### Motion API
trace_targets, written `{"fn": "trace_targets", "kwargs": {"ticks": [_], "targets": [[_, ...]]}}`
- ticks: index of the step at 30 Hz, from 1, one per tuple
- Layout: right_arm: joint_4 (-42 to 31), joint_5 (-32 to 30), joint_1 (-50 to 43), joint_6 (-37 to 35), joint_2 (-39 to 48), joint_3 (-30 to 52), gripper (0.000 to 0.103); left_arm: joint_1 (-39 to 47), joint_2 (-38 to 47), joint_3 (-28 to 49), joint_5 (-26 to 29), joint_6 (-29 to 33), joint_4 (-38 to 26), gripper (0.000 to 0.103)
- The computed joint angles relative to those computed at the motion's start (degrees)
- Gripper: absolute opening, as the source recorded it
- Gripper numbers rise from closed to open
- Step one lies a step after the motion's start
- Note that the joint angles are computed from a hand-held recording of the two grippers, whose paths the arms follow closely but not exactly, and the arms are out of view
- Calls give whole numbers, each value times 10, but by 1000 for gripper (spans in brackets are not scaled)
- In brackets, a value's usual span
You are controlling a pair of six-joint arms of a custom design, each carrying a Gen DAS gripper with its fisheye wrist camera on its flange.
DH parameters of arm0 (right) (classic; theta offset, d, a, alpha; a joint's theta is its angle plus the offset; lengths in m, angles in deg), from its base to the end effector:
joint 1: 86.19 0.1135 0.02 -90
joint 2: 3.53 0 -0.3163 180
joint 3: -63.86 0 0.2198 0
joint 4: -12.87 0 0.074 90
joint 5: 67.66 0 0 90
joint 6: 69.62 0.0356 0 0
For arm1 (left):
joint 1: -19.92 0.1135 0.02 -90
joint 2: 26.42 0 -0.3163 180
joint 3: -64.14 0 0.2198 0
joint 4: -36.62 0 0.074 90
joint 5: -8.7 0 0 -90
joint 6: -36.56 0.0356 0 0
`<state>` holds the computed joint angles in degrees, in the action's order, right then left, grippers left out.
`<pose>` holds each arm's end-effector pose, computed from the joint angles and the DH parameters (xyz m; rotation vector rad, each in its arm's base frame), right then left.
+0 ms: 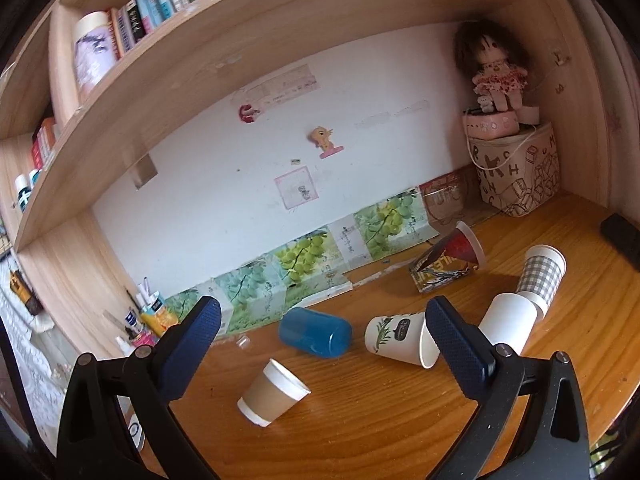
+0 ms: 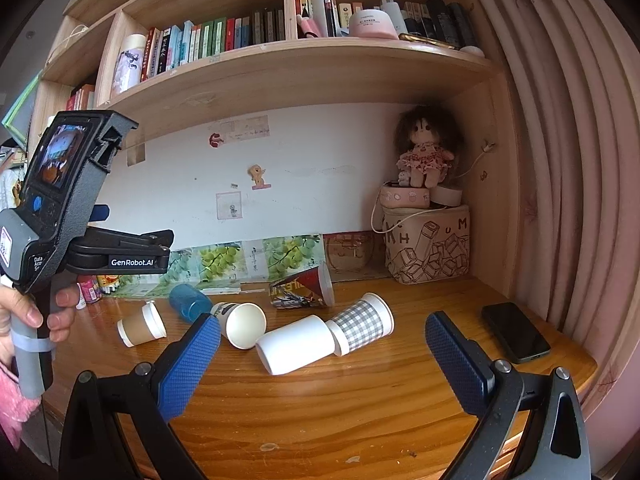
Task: Flip cup upright
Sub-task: 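Move the left tool toward the tipped red robot-print plastic cup, then lower the left tool over the lying red plastic cup's body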
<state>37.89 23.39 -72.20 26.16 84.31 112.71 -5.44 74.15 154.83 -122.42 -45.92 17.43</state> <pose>0.2770 0.0683 0.2648 -0.1173 1.8167 0.2279 0.3558 -0.1427 0.3377 0.1384 1.9801 0.5414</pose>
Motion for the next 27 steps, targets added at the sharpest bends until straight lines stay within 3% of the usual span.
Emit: {"fn": "trace_targets", "kwargs": {"ticks": [3, 8, 19, 27], "targets": [[28, 1, -8, 6, 25, 0, 103, -1, 35, 38, 15, 42, -8, 102], [52, -3, -20, 6, 52, 7, 103, -12, 86, 72, 18, 150, 29, 102], [54, -26, -28, -21, 121, 46, 103, -21, 215, 223, 30, 308, -9, 102], [61, -21, -20, -28, 149, 62, 103, -6, 334, 452, 55, 353, -167, 102]]}}
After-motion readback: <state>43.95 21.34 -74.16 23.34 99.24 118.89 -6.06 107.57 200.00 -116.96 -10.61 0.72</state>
